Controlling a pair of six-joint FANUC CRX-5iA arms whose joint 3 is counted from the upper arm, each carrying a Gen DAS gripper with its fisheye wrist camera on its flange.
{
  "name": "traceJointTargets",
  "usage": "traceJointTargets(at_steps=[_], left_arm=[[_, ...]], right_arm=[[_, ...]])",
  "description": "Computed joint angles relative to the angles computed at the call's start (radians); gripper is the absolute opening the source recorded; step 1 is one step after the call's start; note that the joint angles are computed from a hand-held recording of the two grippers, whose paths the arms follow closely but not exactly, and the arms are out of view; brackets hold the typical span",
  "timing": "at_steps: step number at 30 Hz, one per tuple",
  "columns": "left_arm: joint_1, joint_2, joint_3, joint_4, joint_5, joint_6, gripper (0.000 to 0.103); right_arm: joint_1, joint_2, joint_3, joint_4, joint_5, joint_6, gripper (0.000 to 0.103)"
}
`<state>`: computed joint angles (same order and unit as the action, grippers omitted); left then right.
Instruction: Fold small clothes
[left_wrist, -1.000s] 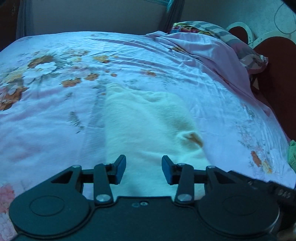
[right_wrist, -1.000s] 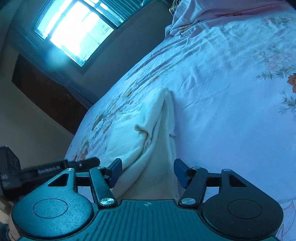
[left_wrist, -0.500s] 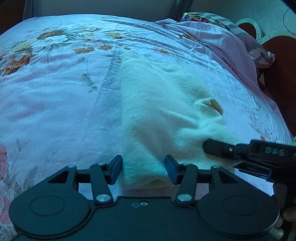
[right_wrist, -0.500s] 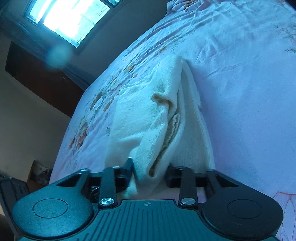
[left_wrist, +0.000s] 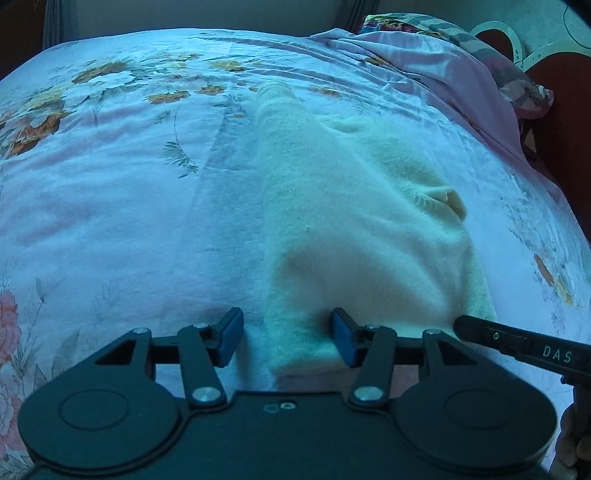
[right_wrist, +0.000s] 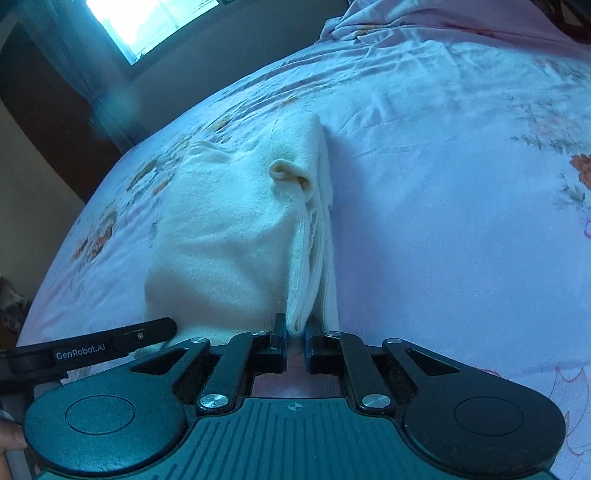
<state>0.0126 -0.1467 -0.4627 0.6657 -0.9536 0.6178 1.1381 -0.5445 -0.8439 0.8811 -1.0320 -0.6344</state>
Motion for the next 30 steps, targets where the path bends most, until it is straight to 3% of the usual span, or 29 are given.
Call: traceJointTargets(at_steps=[2,5,9,10,11,15,17,19,23,28,30], left_arm=[[0.005,-0.004,0.0,0.02,-0.003,-0.02,0.05],[-0.009,0.003,0.014,0.008,0.011,-0.005,0.05],[-0.021,0.006,0.013,-0.003,0.015,-0.002,0.05],[-0.024,0.002,0.009,-0.007,0.021,-0.007,0.05],[-0.026,-0.001,0.006,-0.008,0.027,-0.012,0.05],[-0.02,-0.006,-0.003,0.032,0.019,-0.05,0.05],[-0.025,0.0,0.003,0.027,0.011,-0.052,0.051],[-0.037,0.008,0.01,-0.003,0.01,-0.046,0.051],[-0.039,0.006,0.004,-0.008,0.02,-0.045,0.053],[-0.025,-0.026,-0.007,0.063,0.043,-0.065,0.052],[-0.04,-0.02,0.007,0.095,0.052,-0.072,0.052]], right_arm=[[-0.015,-0.017,-0.001,0.016,0.027,0.013,0.008],[-0.078,-0.041,-0.023,0.066,0.109,-0.021,0.025],[-0.152,0.01,0.013,0.027,0.168,0.025,0.024],[-0.153,0.011,0.01,0.035,0.165,0.004,0.01],[-0.154,0.011,0.008,0.043,0.167,-0.004,0.01],[-0.091,0.012,0.017,0.119,0.052,-0.018,0.009],[-0.046,0.03,0.027,0.091,-0.032,-0.023,0.009],[-0.047,0.031,0.022,-0.009,-0.009,-0.005,0.008],[-0.027,0.002,0.009,-0.005,-0.022,-0.024,0.009],[0.017,0.008,0.044,0.075,-0.19,0.016,0.01],[-0.014,0.024,0.051,0.123,-0.19,0.043,0.01]])
